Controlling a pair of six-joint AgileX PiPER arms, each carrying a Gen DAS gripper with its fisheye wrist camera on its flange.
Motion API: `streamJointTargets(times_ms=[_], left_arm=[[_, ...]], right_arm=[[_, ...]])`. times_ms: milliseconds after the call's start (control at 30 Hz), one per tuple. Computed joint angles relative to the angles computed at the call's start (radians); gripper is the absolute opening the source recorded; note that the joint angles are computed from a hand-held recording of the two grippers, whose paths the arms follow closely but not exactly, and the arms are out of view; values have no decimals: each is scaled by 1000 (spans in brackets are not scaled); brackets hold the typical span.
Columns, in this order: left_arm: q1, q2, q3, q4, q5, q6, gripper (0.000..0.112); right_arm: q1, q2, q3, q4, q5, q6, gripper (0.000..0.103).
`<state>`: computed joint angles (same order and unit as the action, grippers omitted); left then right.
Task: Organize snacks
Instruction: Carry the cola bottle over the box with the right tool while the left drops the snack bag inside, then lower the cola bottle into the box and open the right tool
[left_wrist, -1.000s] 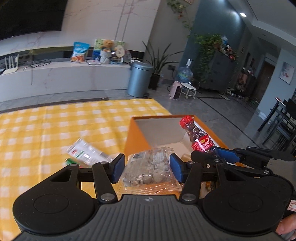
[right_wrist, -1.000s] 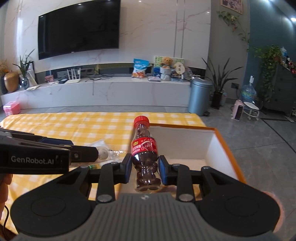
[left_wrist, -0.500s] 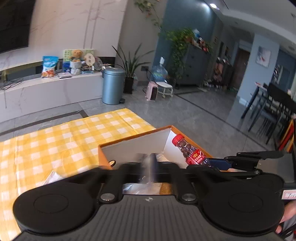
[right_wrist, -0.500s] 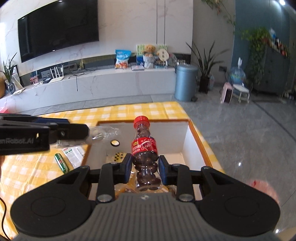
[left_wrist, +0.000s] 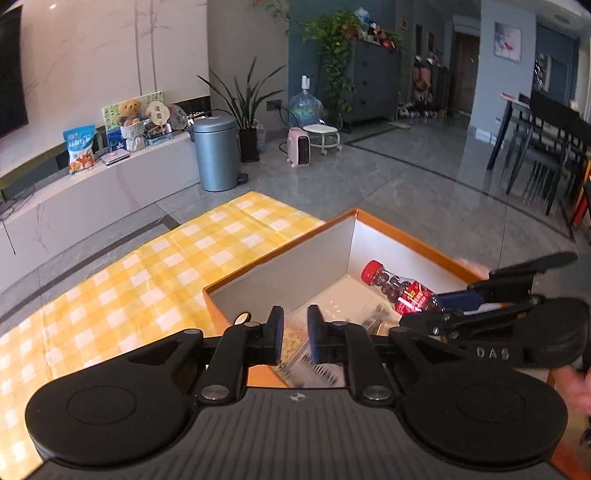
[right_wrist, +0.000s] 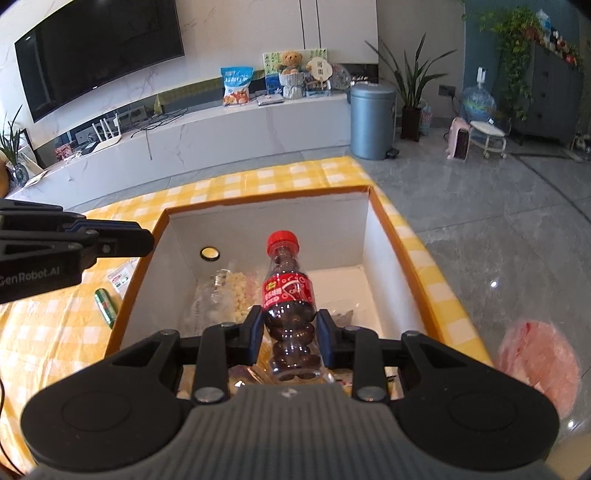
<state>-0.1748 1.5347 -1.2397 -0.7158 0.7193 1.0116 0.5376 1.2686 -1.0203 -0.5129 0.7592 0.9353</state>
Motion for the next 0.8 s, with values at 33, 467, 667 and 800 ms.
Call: streamJointTargets(times_ms=[33, 467, 667, 800], left_arm=[[-1, -5, 6, 13, -12, -6, 21], [44, -11, 16, 130, -11, -219, 40], [62, 5, 3, 117, 17, -214, 45], [71, 12, -2, 101, 25, -215, 49]], right_arm=[[-10, -4, -1, 29, -9, -25, 29], [-20, 139, -151, 208, -40, -283, 29], [-58, 246, -216, 236, -10, -335, 29], [-96, 299, -249, 253, 18, -361, 29]])
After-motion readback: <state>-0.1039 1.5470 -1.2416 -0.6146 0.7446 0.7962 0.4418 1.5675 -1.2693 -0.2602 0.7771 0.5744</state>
